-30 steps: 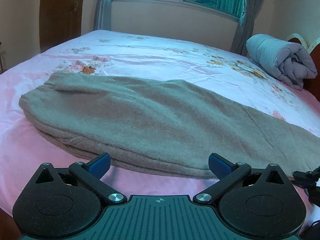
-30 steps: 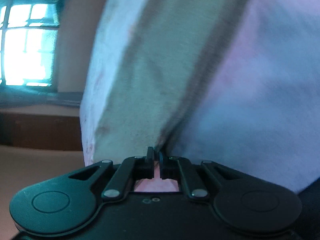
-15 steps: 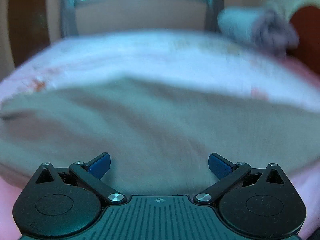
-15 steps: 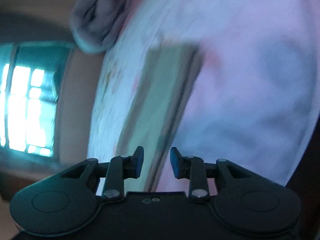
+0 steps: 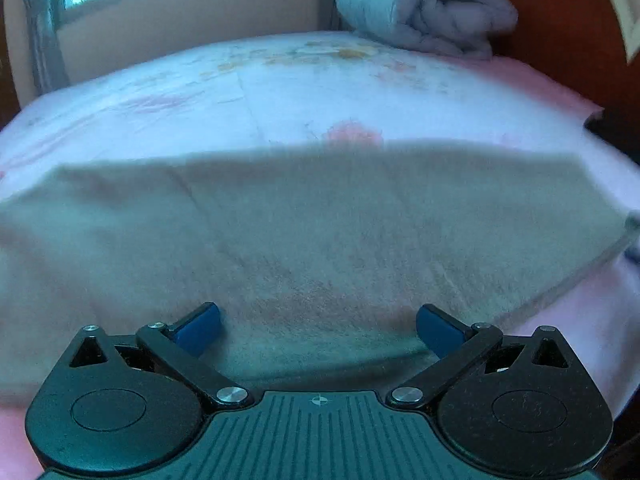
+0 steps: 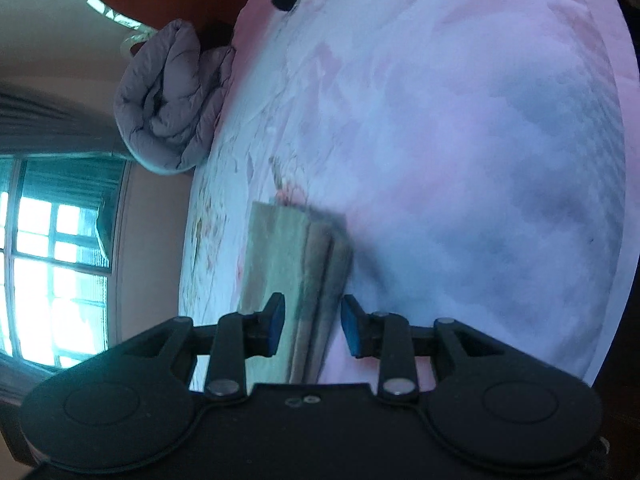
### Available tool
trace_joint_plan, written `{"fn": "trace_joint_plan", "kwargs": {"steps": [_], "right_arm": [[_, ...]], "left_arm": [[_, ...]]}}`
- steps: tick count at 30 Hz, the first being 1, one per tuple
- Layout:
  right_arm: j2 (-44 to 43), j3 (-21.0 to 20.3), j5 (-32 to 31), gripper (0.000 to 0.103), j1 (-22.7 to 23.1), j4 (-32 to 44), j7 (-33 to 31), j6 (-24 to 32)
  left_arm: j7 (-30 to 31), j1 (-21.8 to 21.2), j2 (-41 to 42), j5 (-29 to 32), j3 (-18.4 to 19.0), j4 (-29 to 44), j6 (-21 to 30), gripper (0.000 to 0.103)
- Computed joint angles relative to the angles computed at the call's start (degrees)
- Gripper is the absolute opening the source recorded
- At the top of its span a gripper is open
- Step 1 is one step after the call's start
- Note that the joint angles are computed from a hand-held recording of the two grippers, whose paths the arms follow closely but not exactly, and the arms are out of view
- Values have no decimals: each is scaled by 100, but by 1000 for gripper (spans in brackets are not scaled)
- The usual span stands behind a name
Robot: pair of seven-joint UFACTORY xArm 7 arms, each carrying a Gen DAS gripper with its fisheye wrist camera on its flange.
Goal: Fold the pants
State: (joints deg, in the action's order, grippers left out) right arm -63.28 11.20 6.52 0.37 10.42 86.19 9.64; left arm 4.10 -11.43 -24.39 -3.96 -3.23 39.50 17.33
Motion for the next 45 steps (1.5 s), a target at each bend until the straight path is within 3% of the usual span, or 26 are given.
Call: {"fn": "trace_joint_plan", "kwargs": {"steps": [2,5,15,17,19,23,25,28,30,32,36,38,40,41,43,45], "right_arm": [[-25,-98,16,22,-9,-80,-50,-99],[-147,7,302,22,-143,-169,-251,-138],[239,-202,228,24,-121,-71,-327,-388],[374,-282,58,14,-115,127,-549,-115],[475,-38,279,9,-325,423,-1164,220],[624,-185,-996,9,-189,969,-1003,367],[828,-302,-1695,9,45,1362,-799,443],[1304,-92,-2030,9,248,2134,-1187,555],[1724,156,-2372,9,331,2731,-1357,667],[2183,586,-2512,9,251,3311,-1594,676],[3232,1692,-2939,9,-114,4492,-1751,715],[3912,2169,-3743,9,-120,5122,-1412,850],[4682,3028,-4361,10,-426,5770,-1302,1081],[5186,3288,-4845,13,-317,6077,-1154,1301],[6232,3871,-5302,31,-191,6510,-1480,1531],[6741,4695,-5207,22,-576,6636,-1705,1835]], "left_arm": [[-144,97,-112,129,-137,-192,-225,103],[-60,-40,-57,36,1,-146,-195,103],[-107,-76,-290,-9,38,-365,-321,103],[-72,-133,-216,-80,112,-304,-257,103],[-57,-120,-176,-79,97,-274,-220,103],[177,-327,-175,-288,312,-311,-295,103],[709,-812,-352,-854,913,-238,-37,103],[1194,-699,-1115,-1292,1397,-515,83,103],[1591,-459,-1652,-1402,1842,-672,179,103],[1823,79,-1981,-1365,2226,-649,411,103],[2097,813,-1998,-1645,3112,-258,886,103],[2210,1082,-1881,-1792,3423,-78,1056,103],[2356,1282,-1793,-1920,3619,14,1187,103],[2463,1355,-1770,-1991,3711,34,1217,103],[2631,1452,-1695,-2155,3833,61,1296,103],[2694,1533,-1590,-2357,3898,113,1414,103]]}}
